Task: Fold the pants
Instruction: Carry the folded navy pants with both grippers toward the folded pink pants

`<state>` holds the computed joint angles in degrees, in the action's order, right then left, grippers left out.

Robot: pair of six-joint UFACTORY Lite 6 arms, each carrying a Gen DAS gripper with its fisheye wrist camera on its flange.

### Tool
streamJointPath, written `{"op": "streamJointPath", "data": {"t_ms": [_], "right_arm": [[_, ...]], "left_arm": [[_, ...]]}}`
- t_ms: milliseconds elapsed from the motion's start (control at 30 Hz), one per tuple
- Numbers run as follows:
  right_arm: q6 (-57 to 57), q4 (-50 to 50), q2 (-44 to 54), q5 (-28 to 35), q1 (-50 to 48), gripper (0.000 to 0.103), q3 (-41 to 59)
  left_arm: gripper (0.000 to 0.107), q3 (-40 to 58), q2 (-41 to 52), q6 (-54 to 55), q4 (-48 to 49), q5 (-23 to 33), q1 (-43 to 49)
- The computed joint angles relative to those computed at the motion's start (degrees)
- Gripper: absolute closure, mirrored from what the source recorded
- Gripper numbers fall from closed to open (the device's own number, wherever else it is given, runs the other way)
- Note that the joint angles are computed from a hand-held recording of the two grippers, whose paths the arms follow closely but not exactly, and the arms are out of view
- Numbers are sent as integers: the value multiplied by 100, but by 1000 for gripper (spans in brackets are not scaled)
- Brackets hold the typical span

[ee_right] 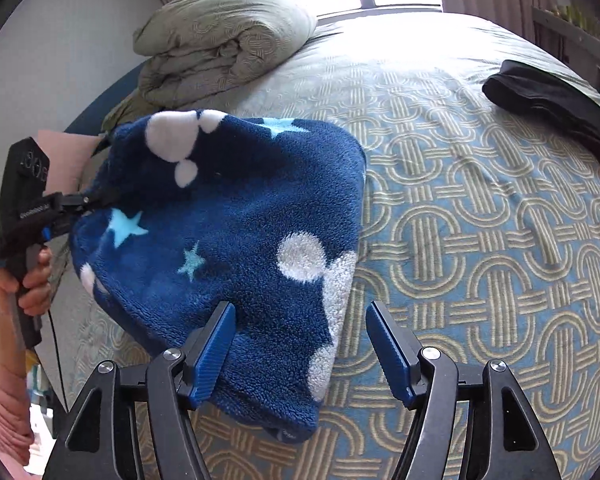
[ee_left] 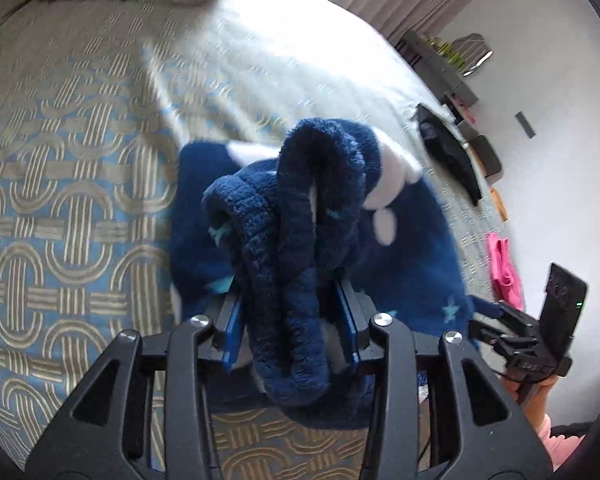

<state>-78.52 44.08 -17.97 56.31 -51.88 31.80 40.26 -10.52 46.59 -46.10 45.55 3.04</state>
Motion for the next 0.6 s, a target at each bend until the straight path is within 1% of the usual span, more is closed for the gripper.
{"op": "streamJointPath", "data": {"t_ms": [33, 67, 100, 133, 233, 400, 500, 600], "right_arm": [[51, -36, 20, -172, 161, 34, -78], [165, -102, 17, -342, 354, 33, -157], [212, -146, 54, -462, 456, 33, -221], [271, -177, 59, -537, 521, 31, -282], [230, -204, 96, -599, 451, 28, -410], [183, -259, 146, -485, 206, 26, -442], [287, -298, 55, -602, 320, 26, -468], [376, -371, -140, -694, 466, 26, -516]], "left_arm": [[51, -165, 231, 102, -40, -253, 29], [45, -416, 298, 430, -320, -413, 185], [34, -649, 250, 826, -717, -435, 431], [32, -749, 257, 1081, -964, -319, 641], [31, -823, 344, 1359, -1189, -46, 956], [31, -928, 13, 1129, -978, -208, 787], [31, -903, -187, 815, -775, -308, 614], [31, -930, -265, 762, -721, -331, 563]]}}
